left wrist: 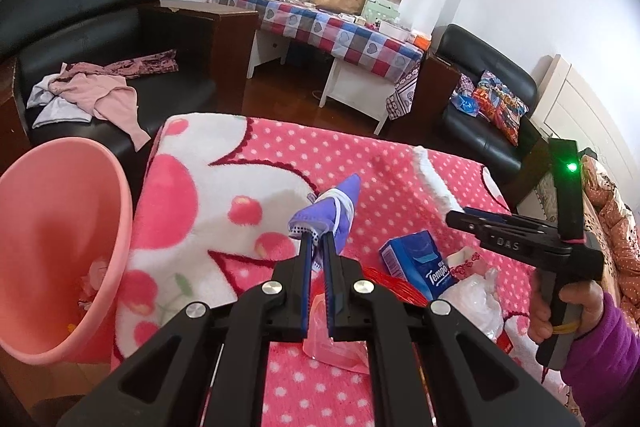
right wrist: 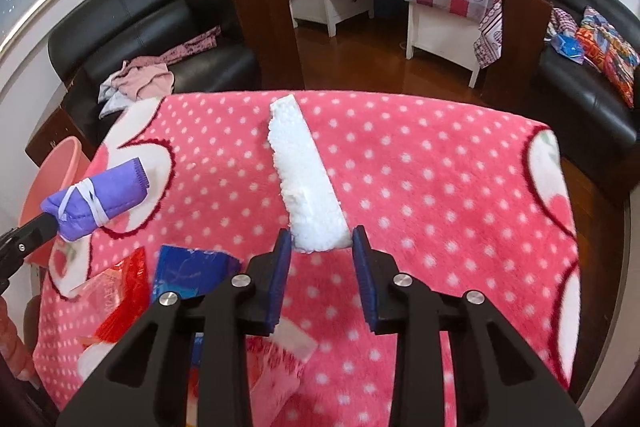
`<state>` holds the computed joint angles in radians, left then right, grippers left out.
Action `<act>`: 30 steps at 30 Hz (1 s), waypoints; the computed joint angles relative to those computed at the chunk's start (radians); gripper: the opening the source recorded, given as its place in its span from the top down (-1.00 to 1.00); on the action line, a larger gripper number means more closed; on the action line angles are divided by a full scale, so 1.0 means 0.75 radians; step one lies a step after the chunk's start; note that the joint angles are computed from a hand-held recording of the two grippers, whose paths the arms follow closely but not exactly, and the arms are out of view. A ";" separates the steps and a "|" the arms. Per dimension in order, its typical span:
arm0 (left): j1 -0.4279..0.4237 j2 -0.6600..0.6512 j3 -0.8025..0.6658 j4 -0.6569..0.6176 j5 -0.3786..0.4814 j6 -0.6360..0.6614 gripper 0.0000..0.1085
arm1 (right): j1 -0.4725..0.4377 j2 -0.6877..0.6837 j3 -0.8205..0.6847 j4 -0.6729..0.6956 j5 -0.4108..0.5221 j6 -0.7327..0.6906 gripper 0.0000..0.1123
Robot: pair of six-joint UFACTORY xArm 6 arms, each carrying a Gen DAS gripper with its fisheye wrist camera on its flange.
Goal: Collect trash
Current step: 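Lift the purple wrapper with the left gripper toward the pink bucket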
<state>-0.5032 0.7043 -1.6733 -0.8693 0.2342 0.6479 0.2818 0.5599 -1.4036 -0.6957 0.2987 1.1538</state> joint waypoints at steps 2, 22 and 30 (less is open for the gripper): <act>-0.006 -0.027 0.032 -0.026 -0.020 0.023 0.91 | 0.008 -0.037 0.040 -0.055 -0.008 0.064 0.43; -0.011 -0.321 0.365 -0.458 -0.186 0.399 0.99 | 0.172 -0.246 0.122 -0.349 0.084 0.328 0.43; 0.020 -0.389 0.410 -0.738 -0.175 0.674 1.00 | 0.245 -0.125 -0.043 -0.220 0.084 0.189 0.43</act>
<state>-0.4883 0.4129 -1.3658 -1.4227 0.1027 1.1531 0.4654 0.4664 -1.4355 -0.8603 0.3617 1.2952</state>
